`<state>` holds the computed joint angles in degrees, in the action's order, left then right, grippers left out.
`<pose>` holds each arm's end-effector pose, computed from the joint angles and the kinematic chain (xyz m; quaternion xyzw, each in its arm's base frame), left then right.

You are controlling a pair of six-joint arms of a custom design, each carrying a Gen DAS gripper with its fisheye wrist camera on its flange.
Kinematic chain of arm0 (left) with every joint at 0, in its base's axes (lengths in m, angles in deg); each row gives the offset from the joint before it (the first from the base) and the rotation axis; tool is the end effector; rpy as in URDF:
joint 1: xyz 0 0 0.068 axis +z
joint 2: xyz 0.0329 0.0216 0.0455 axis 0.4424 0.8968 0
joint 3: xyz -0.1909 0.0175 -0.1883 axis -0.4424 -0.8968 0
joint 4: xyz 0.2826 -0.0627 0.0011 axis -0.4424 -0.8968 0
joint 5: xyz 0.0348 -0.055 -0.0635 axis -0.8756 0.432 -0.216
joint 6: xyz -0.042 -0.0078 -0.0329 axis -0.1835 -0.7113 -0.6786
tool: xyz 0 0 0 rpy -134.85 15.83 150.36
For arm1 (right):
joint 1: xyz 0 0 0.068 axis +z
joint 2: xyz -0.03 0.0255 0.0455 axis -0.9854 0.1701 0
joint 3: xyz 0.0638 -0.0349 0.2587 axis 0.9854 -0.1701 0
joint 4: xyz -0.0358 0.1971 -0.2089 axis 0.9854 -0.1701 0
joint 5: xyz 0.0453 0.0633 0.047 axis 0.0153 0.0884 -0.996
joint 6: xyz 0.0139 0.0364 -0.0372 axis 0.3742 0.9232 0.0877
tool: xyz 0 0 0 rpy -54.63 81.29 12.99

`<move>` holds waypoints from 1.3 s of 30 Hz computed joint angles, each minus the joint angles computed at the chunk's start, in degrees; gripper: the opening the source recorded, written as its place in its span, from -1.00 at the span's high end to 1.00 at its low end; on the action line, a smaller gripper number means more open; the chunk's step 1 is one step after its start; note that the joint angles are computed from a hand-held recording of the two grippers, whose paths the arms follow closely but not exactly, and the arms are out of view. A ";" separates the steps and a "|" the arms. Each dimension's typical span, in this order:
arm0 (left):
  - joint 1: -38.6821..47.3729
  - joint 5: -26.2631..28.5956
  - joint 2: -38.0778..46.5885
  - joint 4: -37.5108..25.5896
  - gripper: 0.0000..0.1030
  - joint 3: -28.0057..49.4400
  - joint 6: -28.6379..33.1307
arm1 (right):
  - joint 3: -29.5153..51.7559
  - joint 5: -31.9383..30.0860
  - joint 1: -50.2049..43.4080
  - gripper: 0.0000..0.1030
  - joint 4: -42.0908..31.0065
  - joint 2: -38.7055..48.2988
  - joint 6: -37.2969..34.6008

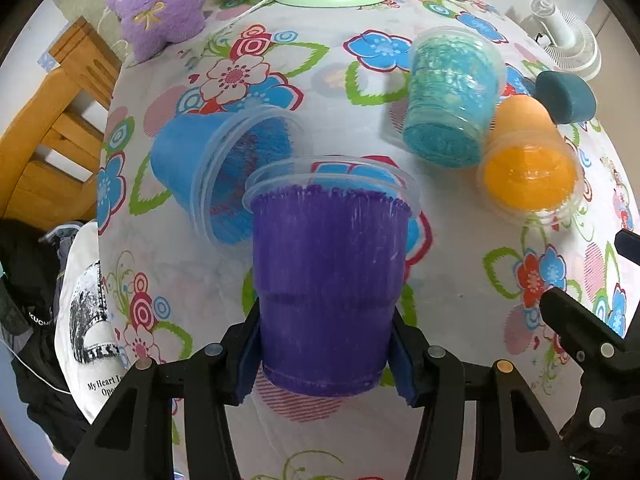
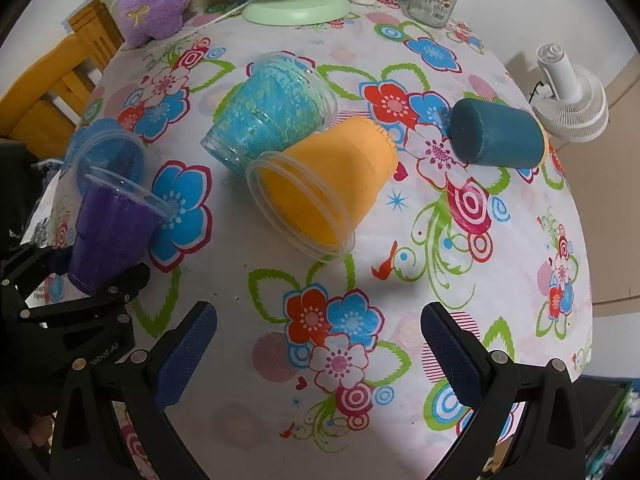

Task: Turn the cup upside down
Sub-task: 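Lift the purple cup with the left tool and set it upright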

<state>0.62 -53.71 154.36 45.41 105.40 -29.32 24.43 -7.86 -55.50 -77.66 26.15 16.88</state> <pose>0.2745 -0.1264 0.0414 0.0035 0.9947 0.0279 0.0989 0.2959 0.1332 0.0363 -0.1329 0.9809 0.0032 0.1421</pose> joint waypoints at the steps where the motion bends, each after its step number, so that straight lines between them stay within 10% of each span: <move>1: -0.57 -0.25 -0.33 -0.17 -0.09 -0.06 -0.68 | -0.38 -0.06 -0.14 -1.00 0.19 -0.37 -0.34; 11: -4.57 -2.64 -3.04 -4.05 -0.09 0.17 -9.98 | -4.43 -3.39 -4.35 -1.00 1.49 -4.17 -6.99; 26: -16.37 -4.22 1.97 -5.67 -0.09 5.36 -42.05 | -2.80 -9.68 -16.29 -1.00 0.16 -4.77 -32.16; 39: -22.55 -5.69 10.61 -5.41 -0.09 13.84 -52.54 | -1.23 -12.73 -25.71 -1.00 1.86 -0.16 -45.34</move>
<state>-21.93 -59.41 164.97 40.01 119.24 -81.86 23.21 -20.59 -81.21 -75.80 25.99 -28.46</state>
